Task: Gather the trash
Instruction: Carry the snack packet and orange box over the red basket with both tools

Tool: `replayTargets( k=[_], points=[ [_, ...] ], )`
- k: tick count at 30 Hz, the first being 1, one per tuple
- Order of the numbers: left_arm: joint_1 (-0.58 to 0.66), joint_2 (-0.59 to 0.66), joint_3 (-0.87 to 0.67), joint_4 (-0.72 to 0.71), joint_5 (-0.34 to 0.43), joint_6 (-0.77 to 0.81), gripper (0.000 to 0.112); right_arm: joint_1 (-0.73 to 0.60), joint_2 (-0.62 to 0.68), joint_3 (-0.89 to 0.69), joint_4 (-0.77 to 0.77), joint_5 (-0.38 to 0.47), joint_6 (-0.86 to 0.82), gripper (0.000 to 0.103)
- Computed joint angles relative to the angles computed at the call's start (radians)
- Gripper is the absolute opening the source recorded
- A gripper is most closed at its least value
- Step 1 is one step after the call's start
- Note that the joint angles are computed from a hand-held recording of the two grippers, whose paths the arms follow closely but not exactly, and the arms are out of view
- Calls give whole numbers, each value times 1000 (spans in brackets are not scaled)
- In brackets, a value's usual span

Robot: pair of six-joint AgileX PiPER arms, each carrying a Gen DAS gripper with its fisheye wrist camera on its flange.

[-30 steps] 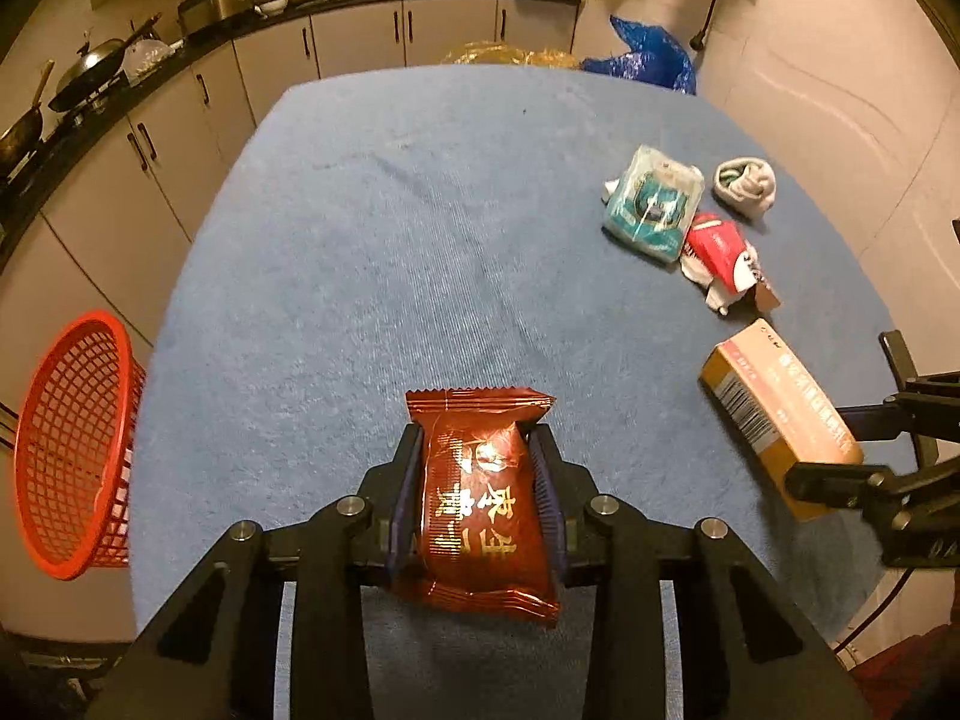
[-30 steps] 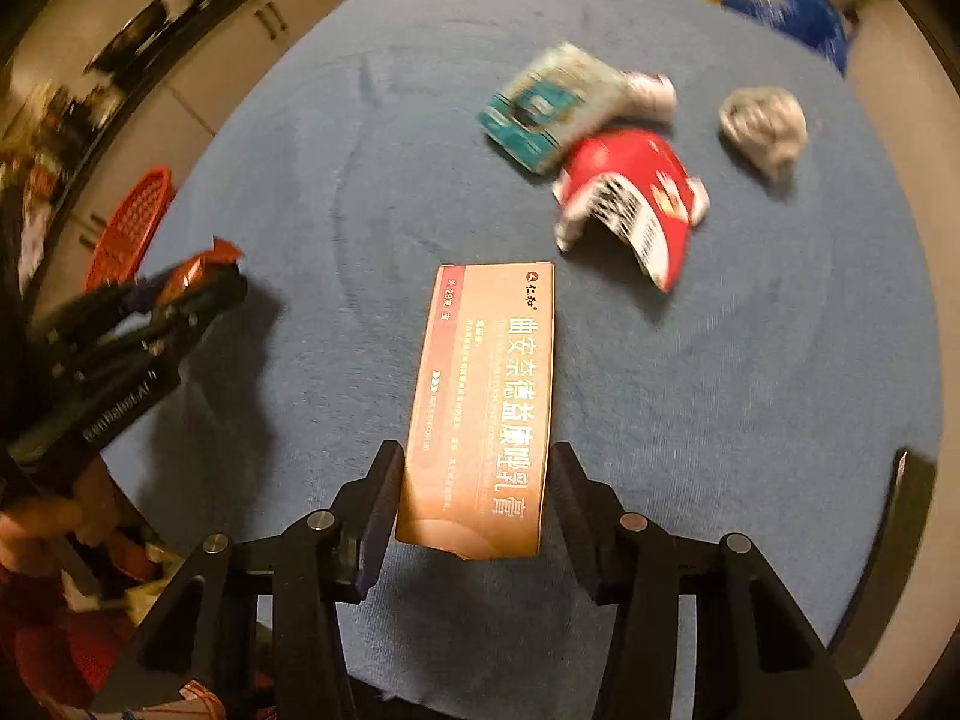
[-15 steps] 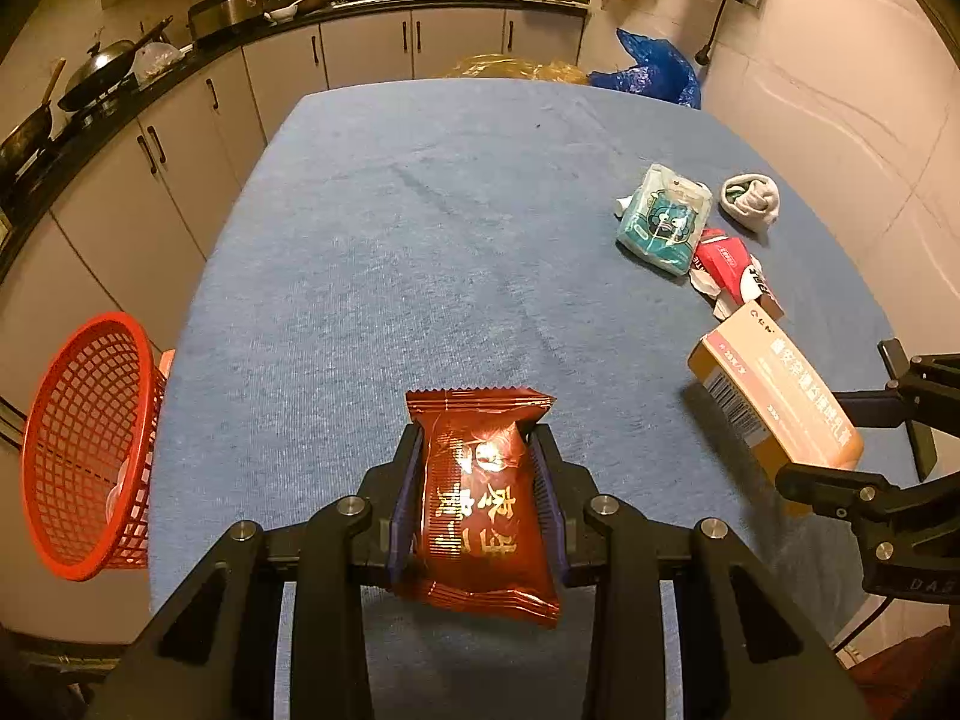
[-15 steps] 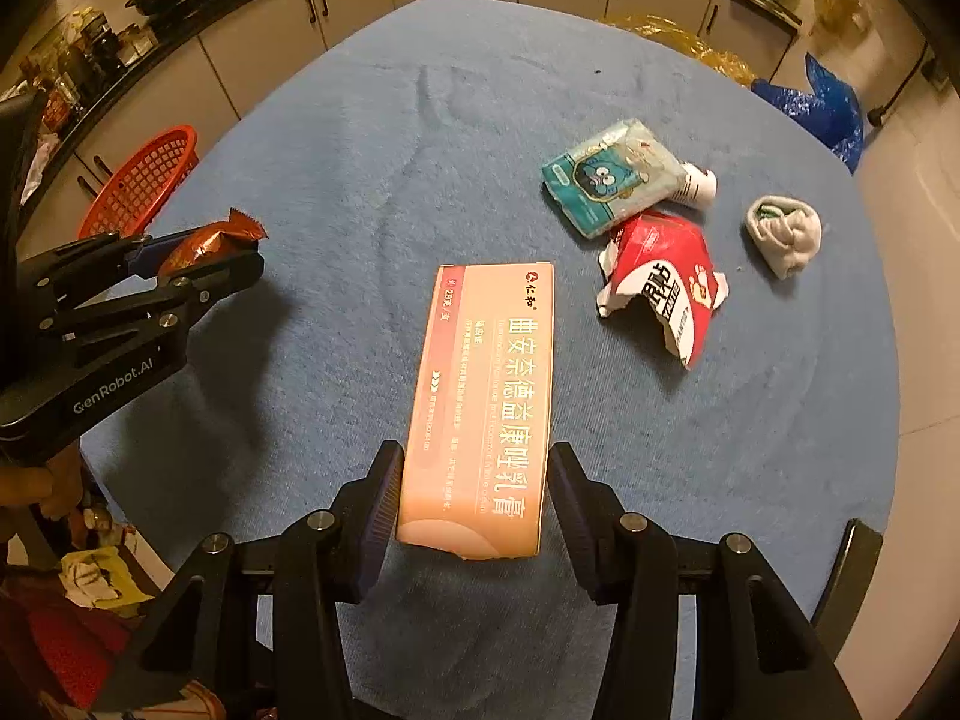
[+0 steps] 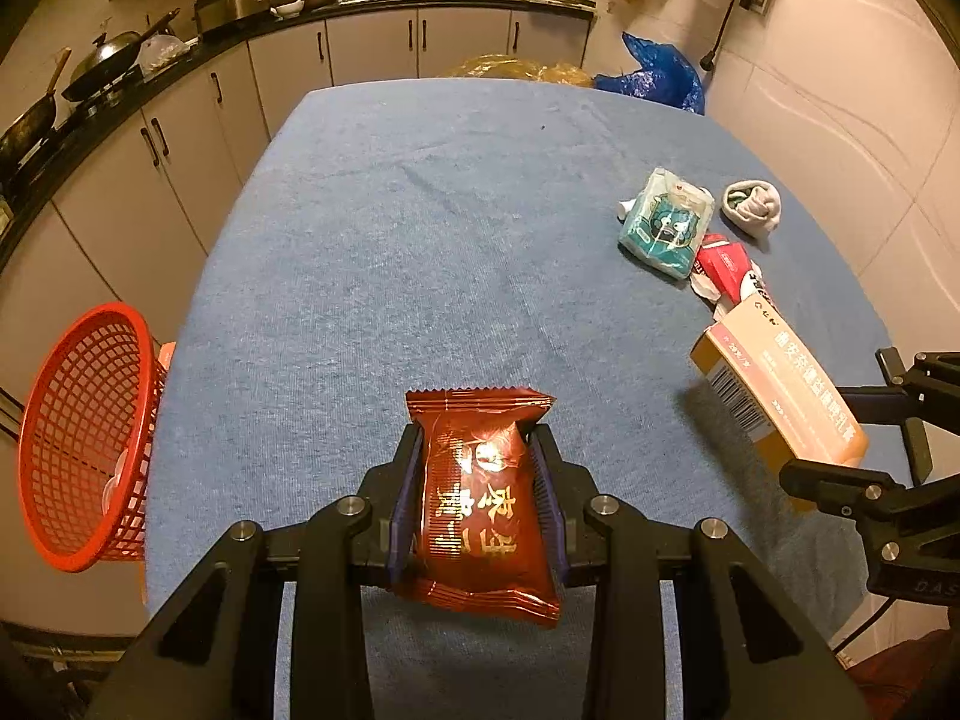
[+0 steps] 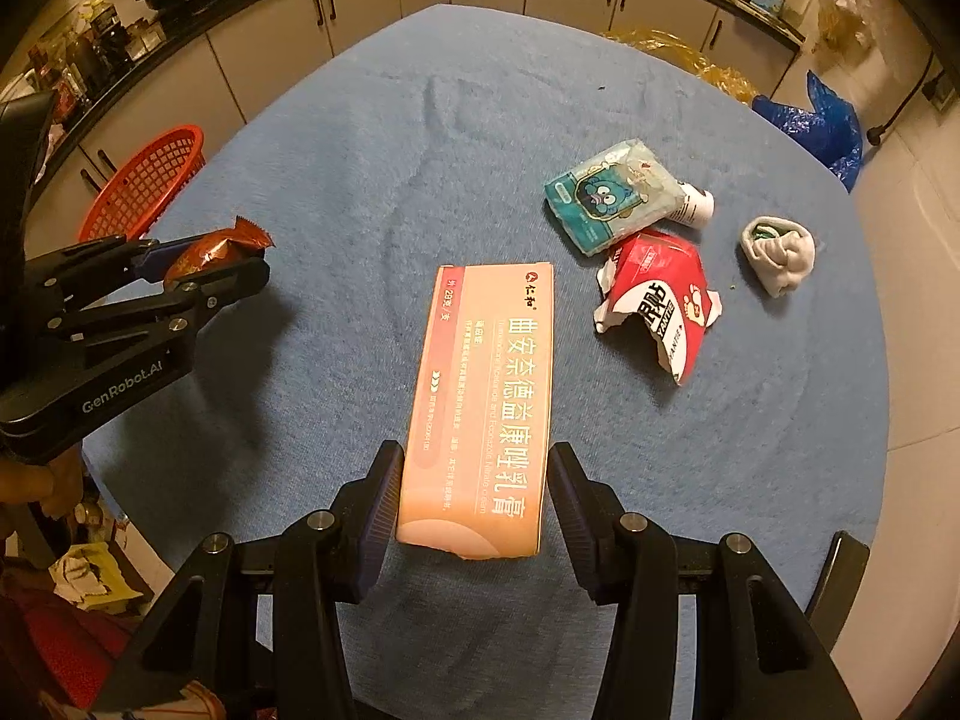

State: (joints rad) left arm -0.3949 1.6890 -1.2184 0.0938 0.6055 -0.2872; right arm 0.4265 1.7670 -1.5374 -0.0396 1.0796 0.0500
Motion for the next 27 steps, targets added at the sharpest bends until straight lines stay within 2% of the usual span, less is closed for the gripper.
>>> replayTargets(
  k=[16,24,27],
  points=[
    [80,-69,-1,-24,9,-19,33,-42,5,-103,128,-10,-61,53],
    [130,-103,-8,-21,15,-17,33,-33,58,-203,161,17,-69,53],
    [153,-114,-12,-21,17,-12,33,-17,79,-245,163,31,-68,48]
  ],
)
